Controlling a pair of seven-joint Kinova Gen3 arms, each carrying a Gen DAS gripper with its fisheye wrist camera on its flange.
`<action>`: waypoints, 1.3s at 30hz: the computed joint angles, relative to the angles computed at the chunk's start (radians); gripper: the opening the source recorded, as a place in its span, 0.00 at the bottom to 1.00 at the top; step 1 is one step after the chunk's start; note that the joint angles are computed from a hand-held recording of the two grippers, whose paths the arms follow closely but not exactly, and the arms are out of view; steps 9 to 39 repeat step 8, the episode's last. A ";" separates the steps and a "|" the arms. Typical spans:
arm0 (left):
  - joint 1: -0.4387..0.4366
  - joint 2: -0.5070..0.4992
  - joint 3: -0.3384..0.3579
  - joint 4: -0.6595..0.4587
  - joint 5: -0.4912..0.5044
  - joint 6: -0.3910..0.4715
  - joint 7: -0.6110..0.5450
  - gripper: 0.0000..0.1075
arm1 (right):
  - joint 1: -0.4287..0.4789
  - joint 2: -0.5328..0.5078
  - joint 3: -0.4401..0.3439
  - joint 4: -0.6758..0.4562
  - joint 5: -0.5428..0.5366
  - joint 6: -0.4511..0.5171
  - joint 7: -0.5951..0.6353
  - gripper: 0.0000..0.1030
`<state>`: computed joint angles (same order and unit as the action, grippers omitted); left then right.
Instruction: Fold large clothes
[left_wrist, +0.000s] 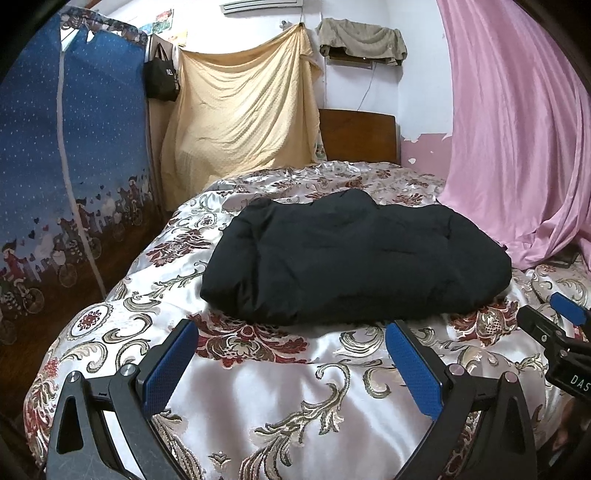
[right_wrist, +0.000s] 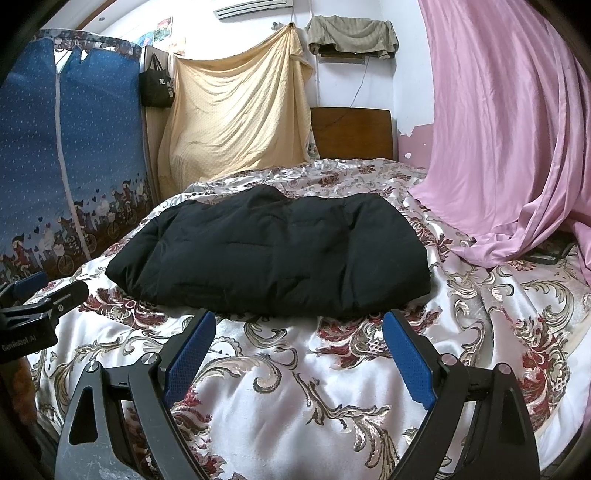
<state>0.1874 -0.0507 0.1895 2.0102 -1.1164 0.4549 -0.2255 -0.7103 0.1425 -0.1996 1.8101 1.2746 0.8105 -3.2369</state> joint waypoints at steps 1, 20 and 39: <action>0.000 0.000 -0.001 -0.001 0.005 0.001 -0.006 0.95 | 0.001 0.001 0.000 -0.001 -0.001 -0.001 0.002 0.86; 0.005 0.019 -0.011 -0.026 0.066 0.015 -0.065 0.95 | 0.005 0.012 0.006 -0.011 -0.022 -0.014 0.016 0.86; 0.005 0.019 -0.011 -0.026 0.066 0.015 -0.065 0.95 | 0.005 0.012 0.006 -0.011 -0.022 -0.014 0.016 0.86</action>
